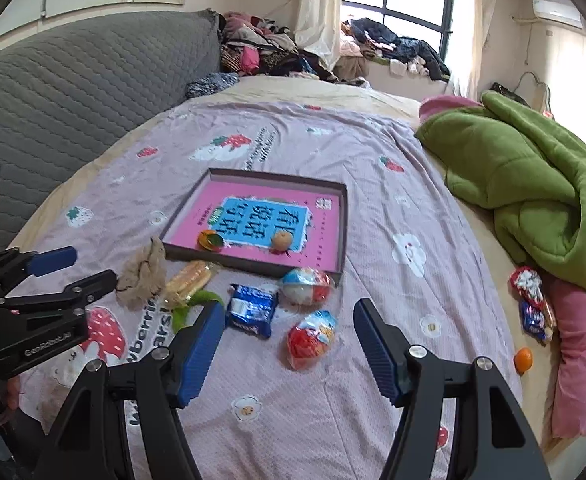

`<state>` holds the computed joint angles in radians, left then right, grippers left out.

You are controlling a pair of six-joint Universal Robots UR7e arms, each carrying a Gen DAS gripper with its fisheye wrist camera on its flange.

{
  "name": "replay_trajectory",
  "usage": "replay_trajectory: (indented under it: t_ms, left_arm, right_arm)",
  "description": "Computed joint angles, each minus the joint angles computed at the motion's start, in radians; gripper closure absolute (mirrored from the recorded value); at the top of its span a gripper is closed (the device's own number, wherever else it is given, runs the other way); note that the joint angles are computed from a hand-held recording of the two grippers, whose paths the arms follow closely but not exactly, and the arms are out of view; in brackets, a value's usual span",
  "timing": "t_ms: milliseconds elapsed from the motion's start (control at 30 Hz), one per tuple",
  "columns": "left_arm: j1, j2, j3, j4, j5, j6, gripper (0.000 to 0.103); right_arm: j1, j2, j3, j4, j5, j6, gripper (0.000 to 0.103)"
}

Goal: Organize objects
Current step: 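Lift both grippers away from the tray and pull back, then move the left gripper toward the green ring while the right gripper approaches the red egg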

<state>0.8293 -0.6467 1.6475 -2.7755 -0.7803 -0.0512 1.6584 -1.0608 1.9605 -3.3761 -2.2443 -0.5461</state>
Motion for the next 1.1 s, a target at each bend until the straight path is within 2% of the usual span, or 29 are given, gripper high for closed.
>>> replay_trajectory:
  t_ms: [433, 1100]
  left_arm:
    - [0.018, 0.028, 0.008, 0.027, -0.01, -0.043, 0.041]
    - [0.052, 0.066, -0.019, 0.066, -0.037, -0.075, 0.041]
  right_arm:
    - [-0.051, -0.003, 0.033, 0.007, 0.018, 0.014, 0.036]
    - [-0.084, 0.03, 0.031, 0.008, 0.022, 0.038, 0.036]
